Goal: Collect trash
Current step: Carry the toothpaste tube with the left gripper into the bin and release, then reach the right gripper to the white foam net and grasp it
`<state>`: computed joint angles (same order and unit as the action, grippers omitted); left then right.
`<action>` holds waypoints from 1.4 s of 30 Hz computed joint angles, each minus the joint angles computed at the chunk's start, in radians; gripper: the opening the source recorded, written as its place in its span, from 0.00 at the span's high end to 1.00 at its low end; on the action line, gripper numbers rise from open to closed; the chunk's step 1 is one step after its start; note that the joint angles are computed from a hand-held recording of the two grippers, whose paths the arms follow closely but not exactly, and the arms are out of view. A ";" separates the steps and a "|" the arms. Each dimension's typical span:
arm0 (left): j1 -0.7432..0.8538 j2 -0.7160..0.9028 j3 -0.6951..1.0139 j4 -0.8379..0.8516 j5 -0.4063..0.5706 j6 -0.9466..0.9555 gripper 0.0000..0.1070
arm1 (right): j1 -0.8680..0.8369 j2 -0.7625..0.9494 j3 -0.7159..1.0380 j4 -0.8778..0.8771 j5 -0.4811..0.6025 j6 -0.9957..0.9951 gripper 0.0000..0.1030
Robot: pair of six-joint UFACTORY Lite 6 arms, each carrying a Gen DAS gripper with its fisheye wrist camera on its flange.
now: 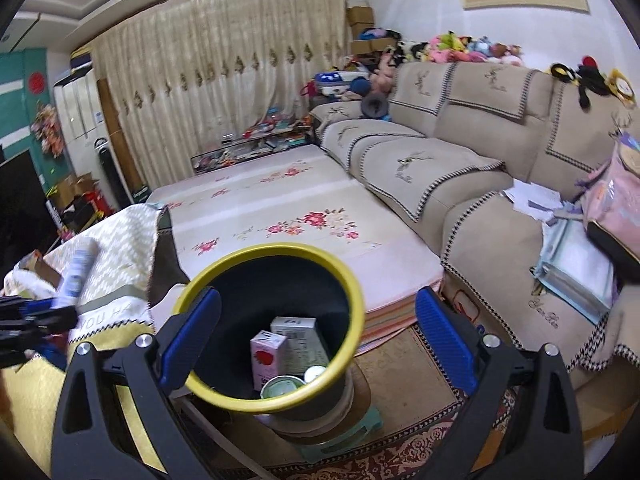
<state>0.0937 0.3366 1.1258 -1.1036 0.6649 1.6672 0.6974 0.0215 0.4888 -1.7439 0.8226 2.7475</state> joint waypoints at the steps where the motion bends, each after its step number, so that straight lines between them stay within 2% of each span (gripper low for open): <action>1: -0.046 0.024 0.018 -0.005 -0.027 -0.016 0.68 | -0.012 -0.006 -0.010 -0.009 -0.004 0.009 0.10; 6: -0.241 0.172 0.151 0.036 -0.137 -0.127 0.68 | -0.068 -0.055 -0.075 -0.048 -0.018 0.056 0.10; 12: -0.383 0.380 0.368 0.172 -0.205 -0.325 0.66 | -0.111 -0.096 -0.130 -0.044 -0.018 0.067 0.10; 13: -0.398 0.408 0.401 0.204 -0.209 -0.367 0.64 | -0.113 -0.097 -0.135 -0.042 -0.018 0.070 0.10; 16: -0.414 0.458 0.452 0.247 -0.216 -0.437 0.38 | -0.124 -0.108 -0.150 -0.036 -0.021 0.070 0.10; 20: -0.389 0.380 0.354 0.146 -0.232 -0.325 0.32 | -0.136 -0.114 -0.160 -0.049 -0.029 0.083 0.10; 22: -0.339 0.267 0.230 0.023 -0.229 -0.180 0.29 | -0.132 -0.100 -0.147 -0.054 -0.035 0.083 0.10; 25: -0.201 0.072 0.035 -0.148 -0.172 0.046 0.18 | -0.102 -0.052 -0.098 -0.056 -0.036 0.080 0.10; 27: -0.080 -0.039 -0.065 -0.199 -0.103 0.138 0.15 | -0.080 -0.012 -0.053 -0.048 -0.038 0.065 0.10; 30: 0.130 -0.143 -0.140 -0.184 0.003 0.207 0.14 | -0.030 0.081 0.049 -0.036 -0.042 0.041 0.10; 34: 0.401 -0.124 -0.103 -0.135 0.111 0.242 0.13 | 0.043 0.204 0.219 -0.019 -0.060 -0.015 0.10; 38: 0.644 0.004 0.050 -0.097 0.180 0.247 0.13 | 0.110 0.339 0.432 0.003 -0.093 -0.110 0.10; 42: 0.801 0.148 0.231 -0.070 0.212 0.216 0.13 | 0.167 0.535 0.767 0.096 -0.153 -0.336 0.10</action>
<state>0.8947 0.4845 1.3572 -1.1737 0.8774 1.8836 0.8647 0.5561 1.2558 -1.6480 0.6692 2.4113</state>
